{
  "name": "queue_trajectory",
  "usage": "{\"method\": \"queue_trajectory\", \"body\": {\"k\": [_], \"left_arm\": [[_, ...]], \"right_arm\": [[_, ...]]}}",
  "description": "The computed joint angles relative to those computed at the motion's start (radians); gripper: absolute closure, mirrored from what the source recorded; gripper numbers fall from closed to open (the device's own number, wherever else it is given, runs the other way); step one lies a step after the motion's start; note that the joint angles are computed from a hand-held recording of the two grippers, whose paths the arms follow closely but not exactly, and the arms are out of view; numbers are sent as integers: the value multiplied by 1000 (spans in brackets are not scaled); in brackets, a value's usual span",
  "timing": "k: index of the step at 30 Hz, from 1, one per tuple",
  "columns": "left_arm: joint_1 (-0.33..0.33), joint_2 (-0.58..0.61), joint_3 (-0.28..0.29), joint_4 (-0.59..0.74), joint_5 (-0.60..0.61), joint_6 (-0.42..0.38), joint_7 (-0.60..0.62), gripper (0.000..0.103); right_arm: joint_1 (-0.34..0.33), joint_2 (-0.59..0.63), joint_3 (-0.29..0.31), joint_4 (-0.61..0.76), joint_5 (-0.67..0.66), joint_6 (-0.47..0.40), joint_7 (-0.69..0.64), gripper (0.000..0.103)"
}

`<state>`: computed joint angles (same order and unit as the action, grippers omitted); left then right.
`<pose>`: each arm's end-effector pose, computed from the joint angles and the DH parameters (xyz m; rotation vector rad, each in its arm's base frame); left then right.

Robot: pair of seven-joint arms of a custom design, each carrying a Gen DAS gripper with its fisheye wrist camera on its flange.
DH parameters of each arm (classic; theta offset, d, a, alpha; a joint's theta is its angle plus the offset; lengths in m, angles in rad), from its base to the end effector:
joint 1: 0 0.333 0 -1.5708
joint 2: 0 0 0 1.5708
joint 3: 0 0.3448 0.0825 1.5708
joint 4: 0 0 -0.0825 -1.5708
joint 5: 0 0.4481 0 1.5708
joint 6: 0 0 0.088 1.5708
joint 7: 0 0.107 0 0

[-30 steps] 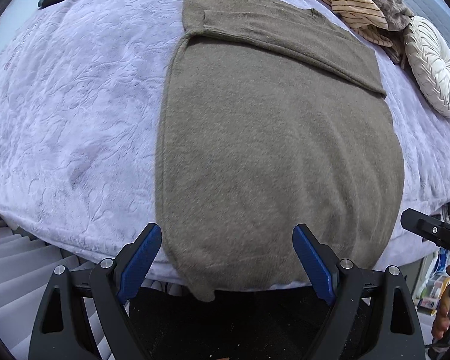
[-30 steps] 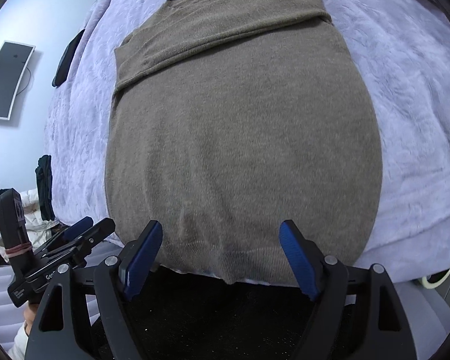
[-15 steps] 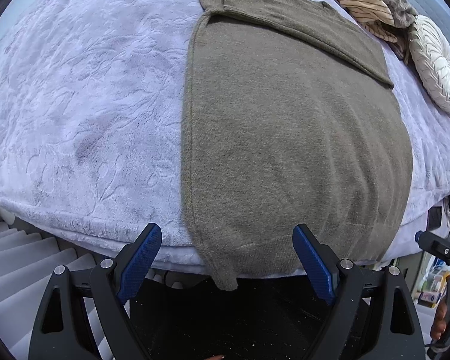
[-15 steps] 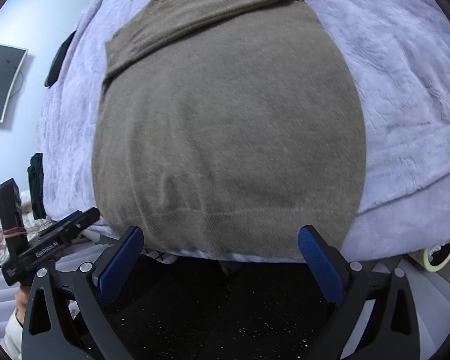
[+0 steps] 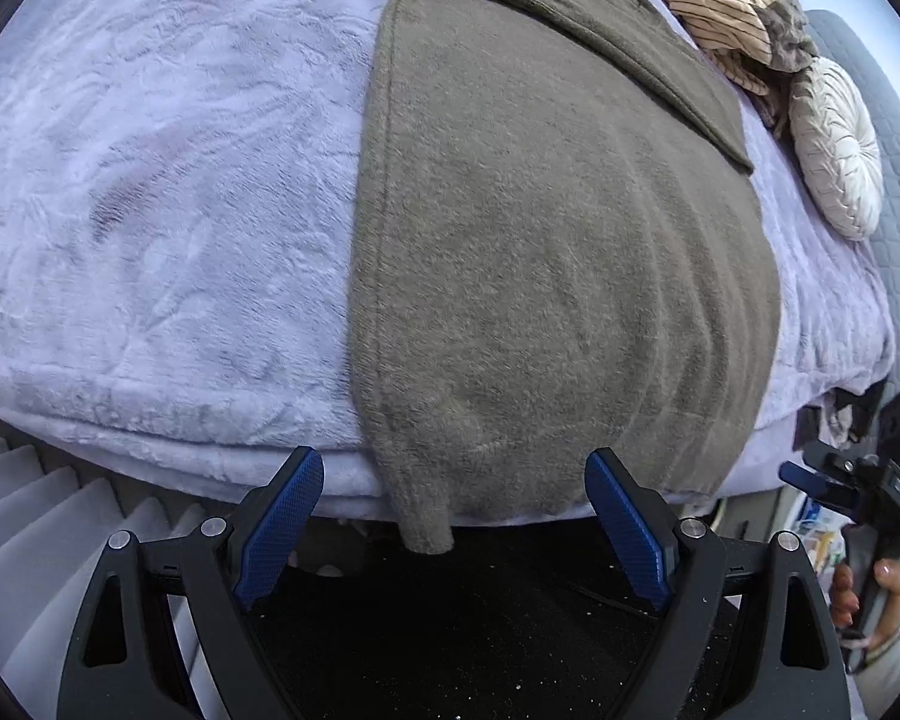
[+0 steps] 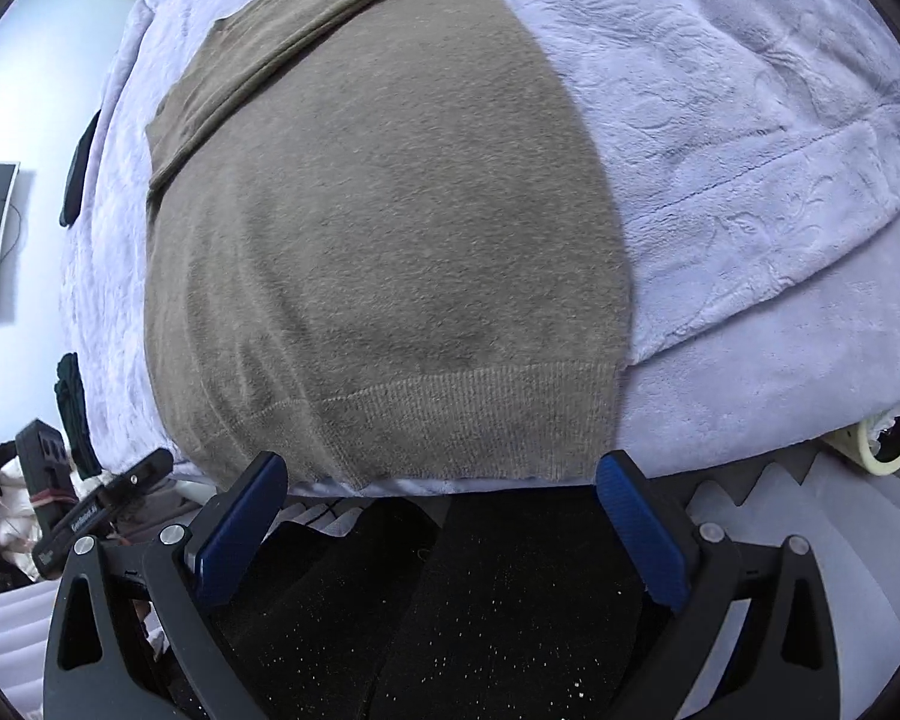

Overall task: Fold small clothes
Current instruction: 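Grasp the hem with both grippers and lift it toward the collar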

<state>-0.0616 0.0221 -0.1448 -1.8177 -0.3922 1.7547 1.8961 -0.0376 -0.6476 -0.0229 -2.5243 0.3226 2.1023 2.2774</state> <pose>0.6043 -0.1607 0.5290 1.4994 -2.3699 0.3303 0.4204 -0.0110 0.5194 -0.9235 2.6372 0.2517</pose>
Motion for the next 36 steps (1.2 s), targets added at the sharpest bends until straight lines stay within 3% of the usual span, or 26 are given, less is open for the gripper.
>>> {"method": "queue_trajectory", "body": {"k": [7, 12, 16, 18, 22, 26, 27, 28, 29, 30, 31, 32, 33, 36], "left_arm": [[-6, 14, -7, -30, -53, 3, 24, 13], [-15, 21, -19, -53, -86, 24, 24, 13], [-12, 27, -16, -61, -129, 27, 11, 13], [-2, 32, -10, -56, -158, 13, 14, 13], [7, 39, -10, -50, -165, -3, 33, 13], [-3, 33, -19, -56, -126, 4, 32, 14], [-6, 28, -21, -60, -120, 9, 26, 19], [-9, 23, -21, -63, -109, 17, 15, 32], [-11, 20, -20, -64, -95, 20, 3, 38], [-12, 16, -20, -67, -92, 23, -5, 53], [-9, 18, -15, -64, -109, 8, -1, 75], [-3, 24, -10, -56, -127, -16, 3, 85], [4, 27, -5, -51, -139, -36, 9, 92], [13, 9, 0, -57, -169, -38, 12, 92]], "right_arm": [[-21, 12, -73, -53, 30, -6, -129, 0], [-19, 11, -137, -129, 165, 55, -278, 1], [-4, 26, -180, -167, 314, 81, -397, 9], [6, 32, -204, -174, 398, 85, -462, 23], [26, 41, -248, -173, 571, 66, -613, 24], [-6, 83, -221, -156, 580, 25, -630, 26], [-10, 96, -214, -152, 588, 25, -625, 33], [-14, 108, -205, -146, 592, 25, -614, 48], [-21, 113, -194, -143, 582, 21, -597, 61], [-25, 122, -182, -134, 565, 14, -580, 86], [-28, 126, -174, -127, 548, 4, -570, 92], [-26, 121, -170, -127, 549, 6, -572, 92], [-26, 108, -164, -131, 547, 13, -573, 93], [-6, 83, -169, -134, 605, 46, -594, 93]]}}
